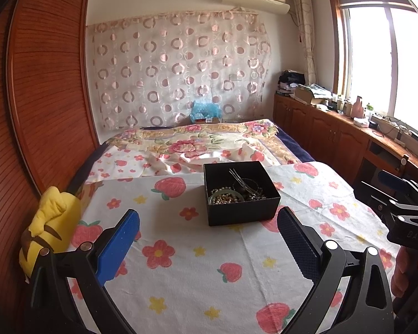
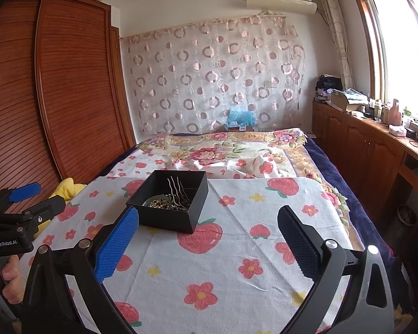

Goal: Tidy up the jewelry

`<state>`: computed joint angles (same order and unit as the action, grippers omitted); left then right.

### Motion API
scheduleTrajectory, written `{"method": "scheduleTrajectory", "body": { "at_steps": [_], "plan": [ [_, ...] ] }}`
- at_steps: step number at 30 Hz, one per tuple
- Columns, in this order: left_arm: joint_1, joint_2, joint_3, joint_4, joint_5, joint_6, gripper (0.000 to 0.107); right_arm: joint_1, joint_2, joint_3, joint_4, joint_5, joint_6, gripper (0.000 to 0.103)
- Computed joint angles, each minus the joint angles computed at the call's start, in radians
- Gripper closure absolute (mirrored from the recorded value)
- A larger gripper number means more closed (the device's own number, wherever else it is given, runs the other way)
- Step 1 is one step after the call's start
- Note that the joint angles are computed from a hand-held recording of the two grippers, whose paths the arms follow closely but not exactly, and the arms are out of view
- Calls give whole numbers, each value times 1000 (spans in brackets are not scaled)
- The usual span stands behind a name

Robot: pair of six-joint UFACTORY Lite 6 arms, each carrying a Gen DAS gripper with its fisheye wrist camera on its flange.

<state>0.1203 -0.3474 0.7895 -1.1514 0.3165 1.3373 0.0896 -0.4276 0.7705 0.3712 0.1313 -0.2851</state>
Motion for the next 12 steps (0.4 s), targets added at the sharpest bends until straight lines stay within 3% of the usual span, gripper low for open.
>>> {"method": "scheduleTrajectory", "body": {
  "at_steps": [12],
  "plan": [
    [-13, -2, 13, 42, -8, -57, 11, -2, -1, -4, 9, -3, -9, 2]
  ]
}}
